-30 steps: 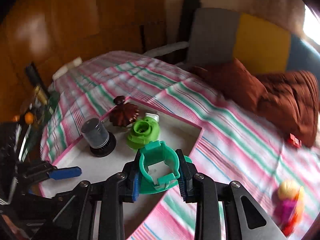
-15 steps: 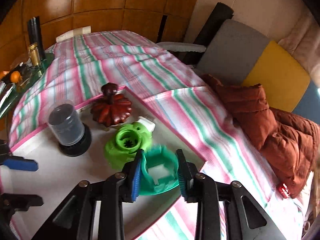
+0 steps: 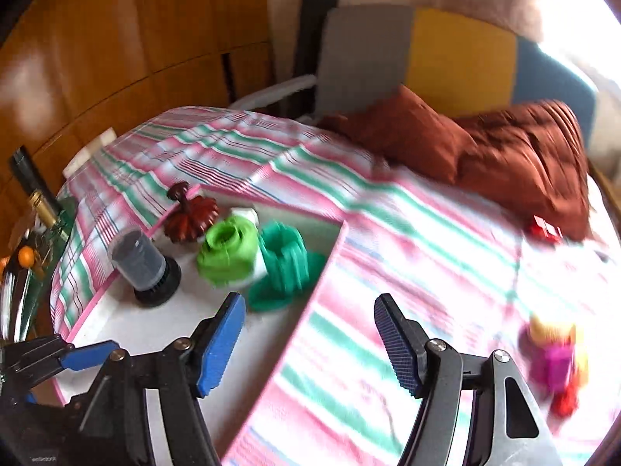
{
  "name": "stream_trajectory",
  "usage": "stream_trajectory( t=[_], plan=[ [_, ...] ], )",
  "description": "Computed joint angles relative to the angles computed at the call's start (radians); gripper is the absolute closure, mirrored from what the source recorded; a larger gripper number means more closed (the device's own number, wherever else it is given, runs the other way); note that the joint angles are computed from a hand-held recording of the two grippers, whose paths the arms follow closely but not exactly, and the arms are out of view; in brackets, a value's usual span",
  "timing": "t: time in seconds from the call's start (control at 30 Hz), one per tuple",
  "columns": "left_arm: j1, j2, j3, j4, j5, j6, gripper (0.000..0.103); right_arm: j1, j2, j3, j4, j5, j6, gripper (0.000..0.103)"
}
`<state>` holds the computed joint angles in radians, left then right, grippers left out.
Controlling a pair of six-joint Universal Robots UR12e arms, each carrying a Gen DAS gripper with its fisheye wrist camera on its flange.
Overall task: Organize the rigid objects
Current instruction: 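Carry the teal piece into the tray and open the right tool, then move the right tool to the red K puzzle piece and close on it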
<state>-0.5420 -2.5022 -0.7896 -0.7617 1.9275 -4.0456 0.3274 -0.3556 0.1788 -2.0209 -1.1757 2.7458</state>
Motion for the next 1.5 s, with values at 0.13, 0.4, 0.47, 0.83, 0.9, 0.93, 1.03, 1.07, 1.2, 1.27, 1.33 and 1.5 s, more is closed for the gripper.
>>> stream_trajectory(
  t=[0.13,0.4,0.47,0.83,0.9,0.93,1.03,1.07,1.2,1.27,1.33,1.5],
  plan=[
    [-0.004,-0.009,0.019,-0.001,-0.003,0.022,0.055,-0.015,-0.125,0.253,-0.131,-0.006,0.067,0.030],
    [-0.012,-0.023,0.043,0.038,-0.016,0.060,0.055,-0.054,-0.228,0.463,-0.205,-0.049,0.199,0.029],
    [-0.015,-0.030,0.058,0.040,-0.018,0.069,0.055,-0.063,-0.252,0.516,-0.233,-0.079,0.217,0.029],
    [-0.027,-0.092,0.188,-0.025,-0.068,0.095,0.055,-0.115,-0.313,0.690,-0.418,-0.275,0.420,0.029],
    [-0.030,-0.108,0.223,-0.045,-0.070,0.112,0.055,-0.122,-0.309,0.690,-0.423,-0.336,0.480,0.029],
    [-0.032,-0.117,0.243,-0.055,-0.072,0.122,0.055,-0.125,-0.306,0.686,-0.422,-0.356,0.508,0.029],
    [-0.035,-0.139,0.291,-0.080,-0.085,0.150,0.055,-0.135,-0.283,0.647,-0.418,-0.391,0.565,0.029],
    [-0.037,-0.150,0.313,-0.093,-0.086,0.162,0.055,-0.138,-0.273,0.629,-0.419,-0.396,0.566,0.029],
    [-0.042,-0.184,0.387,-0.137,-0.090,0.193,0.055,-0.143,-0.219,0.528,-0.409,-0.390,0.569,0.029],
    [-0.043,-0.198,0.418,-0.158,-0.095,0.202,0.055,-0.143,-0.181,0.453,-0.367,-0.383,0.581,0.029],
    [-0.044,-0.208,0.441,-0.180,-0.095,0.212,0.055,-0.142,-0.133,0.359,-0.314,-0.375,0.576,0.029],
    [-0.045,-0.237,0.503,-0.226,-0.095,0.219,0.055,-0.133,0.004,0.096,-0.157,-0.402,0.510,0.035]
  ],
)
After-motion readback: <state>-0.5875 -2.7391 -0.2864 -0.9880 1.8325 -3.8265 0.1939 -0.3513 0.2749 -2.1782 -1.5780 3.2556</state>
